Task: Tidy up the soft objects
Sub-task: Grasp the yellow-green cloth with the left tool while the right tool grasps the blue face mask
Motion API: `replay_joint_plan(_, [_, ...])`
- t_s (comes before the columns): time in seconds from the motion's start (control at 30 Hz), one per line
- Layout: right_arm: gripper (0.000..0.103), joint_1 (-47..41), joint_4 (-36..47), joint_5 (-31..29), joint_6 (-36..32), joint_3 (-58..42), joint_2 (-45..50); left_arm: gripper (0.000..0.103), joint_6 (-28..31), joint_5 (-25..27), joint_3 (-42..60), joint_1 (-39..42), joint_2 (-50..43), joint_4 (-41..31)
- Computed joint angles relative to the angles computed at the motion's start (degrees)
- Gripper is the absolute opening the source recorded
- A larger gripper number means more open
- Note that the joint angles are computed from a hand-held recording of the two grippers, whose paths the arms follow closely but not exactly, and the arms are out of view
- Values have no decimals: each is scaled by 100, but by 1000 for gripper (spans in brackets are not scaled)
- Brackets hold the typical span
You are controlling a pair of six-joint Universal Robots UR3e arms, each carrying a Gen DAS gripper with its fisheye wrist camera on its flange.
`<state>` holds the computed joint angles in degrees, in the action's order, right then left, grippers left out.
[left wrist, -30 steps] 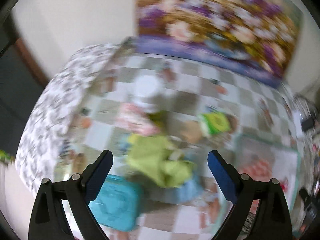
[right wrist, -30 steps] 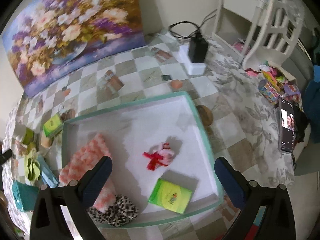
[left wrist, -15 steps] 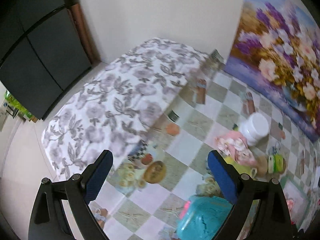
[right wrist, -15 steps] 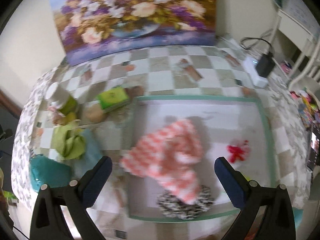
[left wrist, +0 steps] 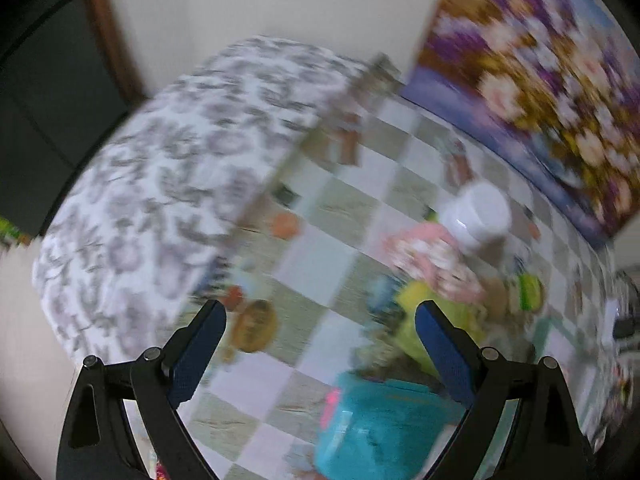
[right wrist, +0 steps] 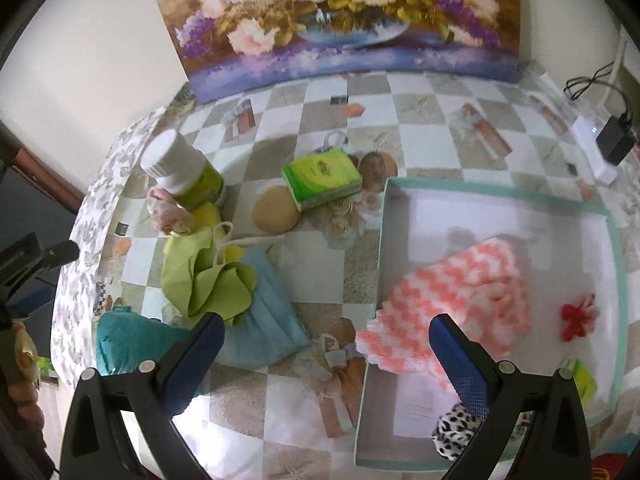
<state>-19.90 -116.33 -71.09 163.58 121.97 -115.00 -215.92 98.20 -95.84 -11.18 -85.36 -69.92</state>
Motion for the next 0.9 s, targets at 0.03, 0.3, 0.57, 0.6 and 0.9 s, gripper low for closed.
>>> replay_joint_plan(0.03, [103, -4, -27, 51, -19, 7, 89, 96, 45, -30, 119, -111, -172, 27])
replay_joint_plan(0.3, [103, 463, -412, 179, -119, 82, 778, 96, 378, -127, 935, -709, -1243, -26])
replay_joint_plan(0.57, [103, 899, -878, 62, 53, 131, 1337, 96, 376, -208, 1063, -735, -1444, -87])
replay_joint_plan(0.6, [103, 944, -927, 31, 55, 140, 1401, 96, 368, -219, 1027, -715, -1426, -76])
replay_joint_plan(0.9, [85, 1259, -1395, -243, 172, 153, 1773, 96, 509, -265, 1169, -765, -1648, -69])
